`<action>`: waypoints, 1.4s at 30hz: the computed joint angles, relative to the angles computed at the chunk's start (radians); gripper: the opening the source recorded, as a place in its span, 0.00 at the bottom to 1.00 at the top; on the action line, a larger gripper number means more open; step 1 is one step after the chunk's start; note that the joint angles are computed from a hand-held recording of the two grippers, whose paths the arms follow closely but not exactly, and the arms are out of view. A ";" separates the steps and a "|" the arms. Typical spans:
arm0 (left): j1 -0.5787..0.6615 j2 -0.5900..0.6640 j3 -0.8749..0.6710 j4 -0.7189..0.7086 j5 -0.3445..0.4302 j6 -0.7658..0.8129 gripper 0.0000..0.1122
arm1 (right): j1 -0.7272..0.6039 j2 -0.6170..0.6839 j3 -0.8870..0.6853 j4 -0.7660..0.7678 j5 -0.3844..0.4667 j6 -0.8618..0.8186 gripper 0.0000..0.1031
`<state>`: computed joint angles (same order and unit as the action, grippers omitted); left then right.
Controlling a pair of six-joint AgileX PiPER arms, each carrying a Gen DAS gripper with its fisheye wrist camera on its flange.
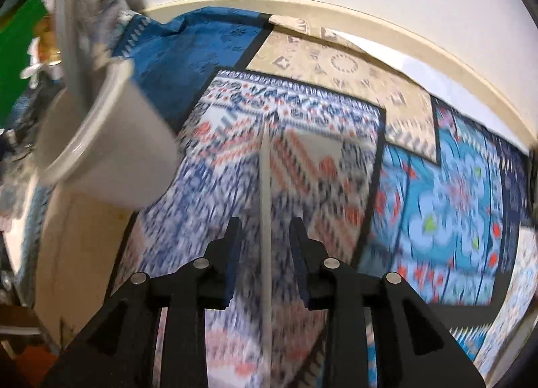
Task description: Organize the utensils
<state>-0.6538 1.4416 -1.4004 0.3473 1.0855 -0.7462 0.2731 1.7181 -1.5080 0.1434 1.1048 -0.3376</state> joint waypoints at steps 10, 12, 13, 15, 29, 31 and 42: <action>0.061 -0.030 0.036 -0.025 -0.036 -0.005 0.29 | 0.102 0.102 -0.102 -0.072 -0.062 0.030 0.10; 0.065 -0.028 0.034 -0.030 -0.041 -0.004 0.29 | 0.096 0.060 -0.048 -0.069 -0.065 0.026 0.06; 0.066 -0.027 0.033 -0.031 -0.044 -0.003 0.29 | 0.106 0.030 -0.013 -0.071 -0.063 0.043 0.06; 0.063 -0.027 0.030 -0.028 -0.046 -0.004 0.29 | 0.088 0.040 -0.028 -0.035 -0.051 0.034 0.06; 0.035 0.006 -0.024 -0.014 -0.026 0.027 0.29 | -0.083 -0.196 0.104 0.174 -0.061 -0.080 0.06; 0.028 0.011 -0.033 -0.016 -0.026 0.026 0.29 | -0.097 -0.233 0.110 0.194 -0.053 -0.090 0.06; -0.039 0.013 -0.060 0.036 0.018 -0.013 0.29 | -0.104 -0.305 0.115 0.280 -0.078 -0.146 0.06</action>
<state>-0.6926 1.4549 -1.4602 0.3834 1.1036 -0.7597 0.1692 1.4134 -1.3929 0.4233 1.0273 -0.4836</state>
